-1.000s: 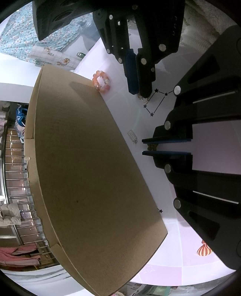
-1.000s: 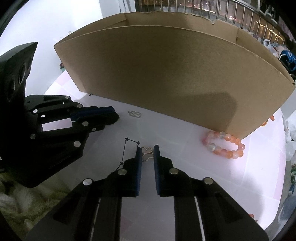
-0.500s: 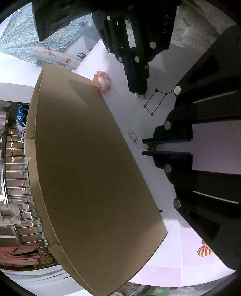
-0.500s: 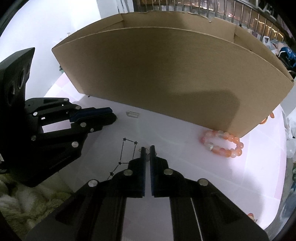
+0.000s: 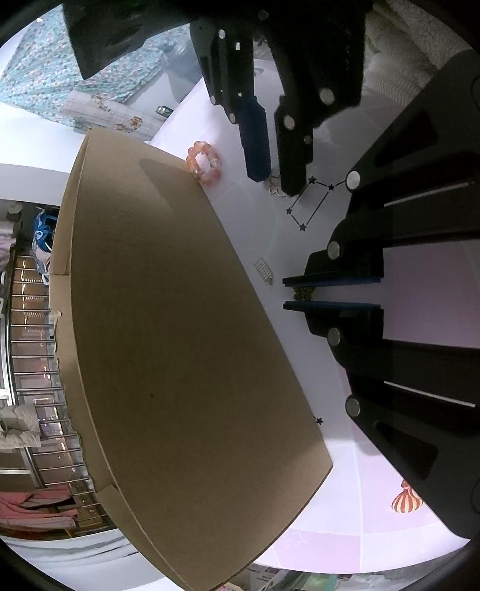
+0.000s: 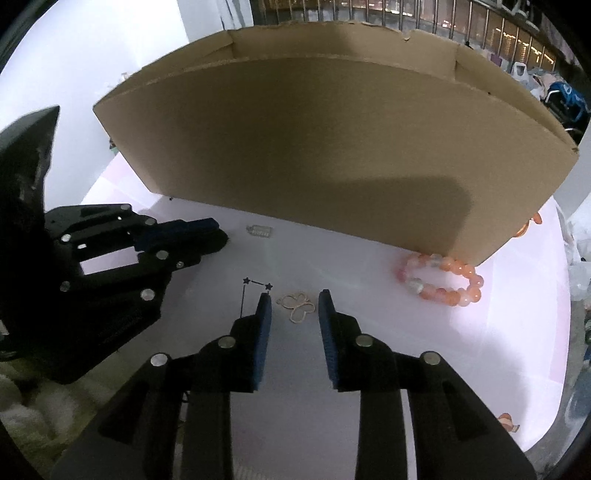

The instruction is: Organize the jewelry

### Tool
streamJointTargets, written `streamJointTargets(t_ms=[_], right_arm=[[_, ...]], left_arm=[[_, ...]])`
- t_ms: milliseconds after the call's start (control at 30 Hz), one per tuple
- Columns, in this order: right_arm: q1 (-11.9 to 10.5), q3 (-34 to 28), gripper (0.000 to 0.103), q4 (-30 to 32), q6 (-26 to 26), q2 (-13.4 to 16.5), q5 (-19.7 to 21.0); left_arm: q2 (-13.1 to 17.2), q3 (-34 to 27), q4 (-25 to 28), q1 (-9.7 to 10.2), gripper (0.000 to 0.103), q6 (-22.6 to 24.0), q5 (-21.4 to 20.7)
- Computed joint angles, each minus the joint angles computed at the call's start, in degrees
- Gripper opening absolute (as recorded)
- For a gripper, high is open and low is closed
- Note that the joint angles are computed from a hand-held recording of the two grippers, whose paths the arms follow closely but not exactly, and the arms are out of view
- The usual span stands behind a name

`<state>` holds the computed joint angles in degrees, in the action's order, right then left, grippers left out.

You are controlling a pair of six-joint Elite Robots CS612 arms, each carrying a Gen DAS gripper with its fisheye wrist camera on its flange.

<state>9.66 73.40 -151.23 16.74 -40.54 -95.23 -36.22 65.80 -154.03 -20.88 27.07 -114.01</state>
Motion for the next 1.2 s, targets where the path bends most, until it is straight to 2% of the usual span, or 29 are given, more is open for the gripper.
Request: streamJointTargets(t_ms=[67, 167, 267, 567, 700, 1033, 1100, 1200], right_arm=[[0.43, -0.44, 0.026, -0.03, -0.76, 0.36, -1.99], [0.53, -0.68, 0.026, 0.16, -0.26, 0.49, -2.47], [0.57, -0.96, 0.02, 0.55, -0.24, 0.58, -2.26], [0.66, -2.26, 0.02, 1.47, 1.17, 1.05, -0.78], [0.16, -1.16, 0.02, 1.04, 1.44, 0.3, 0.54], [-0.03, -0.61, 0.02, 0.41, 1.73, -0.12, 0.78], [-0.99, 1.76, 0.02, -1.12, 0.93, -1.33, 1.21], [-1.02, 2.98, 0.02, -2.2, 1.01, -2.04, 0.82]], left_arm=[[0.02, -0.07, 0.08, -0.02, 0.006, -0.18, -0.02], [0.05, -0.09, 0.09, 0.02, 0.006, -0.16, -0.06], [0.06, -0.12, 0.11, 0.01, 0.006, -0.28, -0.07], [0.12, -0.22, 0.17, 0.07, 0.006, -0.2, -0.11], [0.13, -0.22, 0.17, 0.07, 0.006, -0.16, -0.14], [0.13, -0.19, 0.08, 0.06, 0.006, -0.24, -0.1], [0.13, -0.17, 0.03, 0.08, 0.006, -0.16, -0.09], [0.19, -0.24, -0.23, 0.07, 0.006, -0.09, -0.11]])
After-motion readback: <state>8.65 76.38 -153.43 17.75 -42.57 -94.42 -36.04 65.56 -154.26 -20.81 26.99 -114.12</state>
